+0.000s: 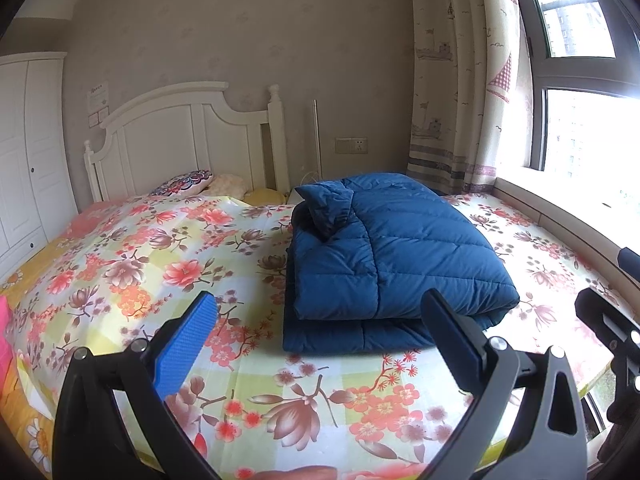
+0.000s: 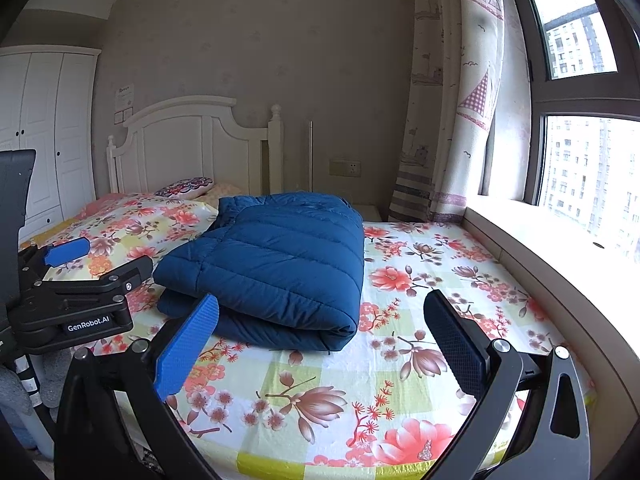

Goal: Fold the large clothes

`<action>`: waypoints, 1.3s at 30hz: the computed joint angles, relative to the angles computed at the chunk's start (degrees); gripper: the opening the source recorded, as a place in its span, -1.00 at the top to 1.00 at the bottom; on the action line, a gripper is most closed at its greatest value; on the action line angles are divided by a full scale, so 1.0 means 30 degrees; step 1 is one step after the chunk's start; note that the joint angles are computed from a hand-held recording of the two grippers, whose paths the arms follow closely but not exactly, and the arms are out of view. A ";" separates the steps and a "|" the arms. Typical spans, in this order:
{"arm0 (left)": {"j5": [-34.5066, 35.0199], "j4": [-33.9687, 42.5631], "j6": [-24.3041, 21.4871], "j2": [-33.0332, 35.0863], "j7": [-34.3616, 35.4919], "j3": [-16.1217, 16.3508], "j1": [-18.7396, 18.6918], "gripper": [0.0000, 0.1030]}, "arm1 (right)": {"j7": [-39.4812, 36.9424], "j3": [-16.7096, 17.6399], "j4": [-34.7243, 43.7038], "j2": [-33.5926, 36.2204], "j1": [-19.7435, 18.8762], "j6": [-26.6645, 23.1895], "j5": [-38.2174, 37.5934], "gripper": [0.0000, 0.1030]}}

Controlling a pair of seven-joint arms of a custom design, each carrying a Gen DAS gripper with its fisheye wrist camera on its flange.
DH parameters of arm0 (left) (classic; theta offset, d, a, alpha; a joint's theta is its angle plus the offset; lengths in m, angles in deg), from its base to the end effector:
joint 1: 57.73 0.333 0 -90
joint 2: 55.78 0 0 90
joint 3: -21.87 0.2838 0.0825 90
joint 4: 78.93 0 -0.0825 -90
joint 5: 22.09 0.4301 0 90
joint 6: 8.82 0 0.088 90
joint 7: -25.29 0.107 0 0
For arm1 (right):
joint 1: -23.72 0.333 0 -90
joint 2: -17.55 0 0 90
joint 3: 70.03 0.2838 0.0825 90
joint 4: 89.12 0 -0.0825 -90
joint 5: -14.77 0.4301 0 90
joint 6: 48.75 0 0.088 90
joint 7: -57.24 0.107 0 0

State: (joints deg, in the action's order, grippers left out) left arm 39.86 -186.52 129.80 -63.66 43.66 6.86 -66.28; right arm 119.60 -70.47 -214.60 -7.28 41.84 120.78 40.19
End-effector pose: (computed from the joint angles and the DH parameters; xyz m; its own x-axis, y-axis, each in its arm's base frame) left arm 0.5649 -0.2508 0.6058 0.2682 -0.9600 -0.0804 -0.4208 -0.0417 -0.9062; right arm 0.5082 0.1310 0.6639 0.3877 -0.9217 0.0124 -0.3115 -0.1437 -0.9393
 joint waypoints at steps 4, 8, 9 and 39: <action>0.0036 -0.0051 0.0062 -0.0037 -0.0052 0.0018 0.0017 -0.96 | -0.0269 -0.0188 0.0052 -0.0031 0.0198 -0.0065 0.0167 -0.91; 0.0017 -0.0059 0.0023 -0.0059 -0.0029 0.0003 0.0018 -0.96 | -0.0300 -0.0178 0.0062 -0.0030 0.0173 -0.0094 0.0214 -0.91; 0.0025 -0.0070 0.0025 -0.0063 -0.0044 0.0005 0.0023 -0.96 | -0.0306 -0.0171 0.0062 -0.0030 0.0166 -0.0095 0.0222 -0.91; -0.0078 -0.0021 -0.0340 -0.0045 -0.0094 -0.0044 -0.0107 -0.96 | -0.0461 -0.0138 0.0094 -0.0036 0.0097 -0.0498 0.0476 -0.91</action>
